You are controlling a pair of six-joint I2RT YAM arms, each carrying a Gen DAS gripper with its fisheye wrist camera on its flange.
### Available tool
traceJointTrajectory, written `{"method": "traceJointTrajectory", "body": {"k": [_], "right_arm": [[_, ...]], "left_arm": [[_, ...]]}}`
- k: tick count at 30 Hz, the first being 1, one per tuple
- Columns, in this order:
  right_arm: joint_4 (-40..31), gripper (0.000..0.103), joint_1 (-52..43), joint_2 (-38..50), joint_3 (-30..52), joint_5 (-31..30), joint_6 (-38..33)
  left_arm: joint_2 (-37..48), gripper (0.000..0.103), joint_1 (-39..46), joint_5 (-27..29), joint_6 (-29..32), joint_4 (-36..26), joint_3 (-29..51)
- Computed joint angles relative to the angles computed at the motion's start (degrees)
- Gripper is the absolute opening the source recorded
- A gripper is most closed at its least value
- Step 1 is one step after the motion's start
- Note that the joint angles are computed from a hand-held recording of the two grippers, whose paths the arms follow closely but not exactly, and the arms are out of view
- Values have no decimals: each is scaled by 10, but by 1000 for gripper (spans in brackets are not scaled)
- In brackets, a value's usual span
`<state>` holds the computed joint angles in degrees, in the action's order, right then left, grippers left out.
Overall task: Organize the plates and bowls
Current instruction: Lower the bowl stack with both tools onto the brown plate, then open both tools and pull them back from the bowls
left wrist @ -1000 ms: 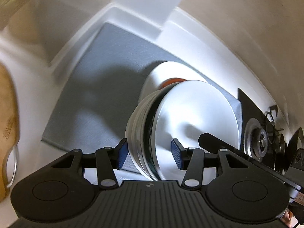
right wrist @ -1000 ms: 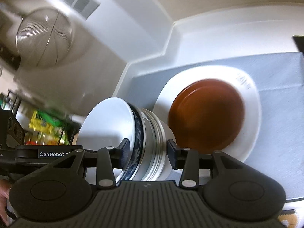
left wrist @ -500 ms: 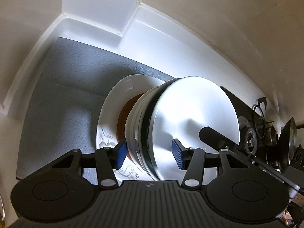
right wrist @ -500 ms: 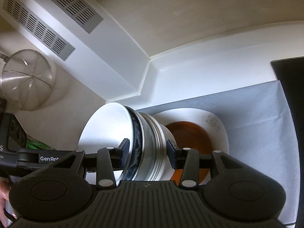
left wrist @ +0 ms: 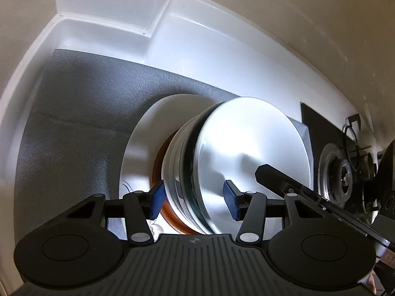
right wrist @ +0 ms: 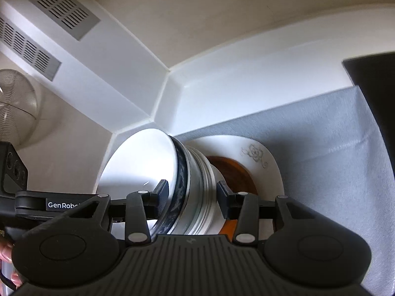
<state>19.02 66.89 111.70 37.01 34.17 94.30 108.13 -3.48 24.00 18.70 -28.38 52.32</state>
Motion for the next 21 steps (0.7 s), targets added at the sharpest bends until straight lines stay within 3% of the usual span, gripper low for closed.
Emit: {"method": "traceJointTrajectory", "body": {"k": [17, 21], "right_arm": [[-103, 50, 38, 59, 72, 51, 88], [-161, 50, 45, 62, 105, 51, 99]], "left_arm": [[13, 54, 8, 33, 66, 96, -53], [-19, 55, 28, 33, 66, 84, -77]]}}
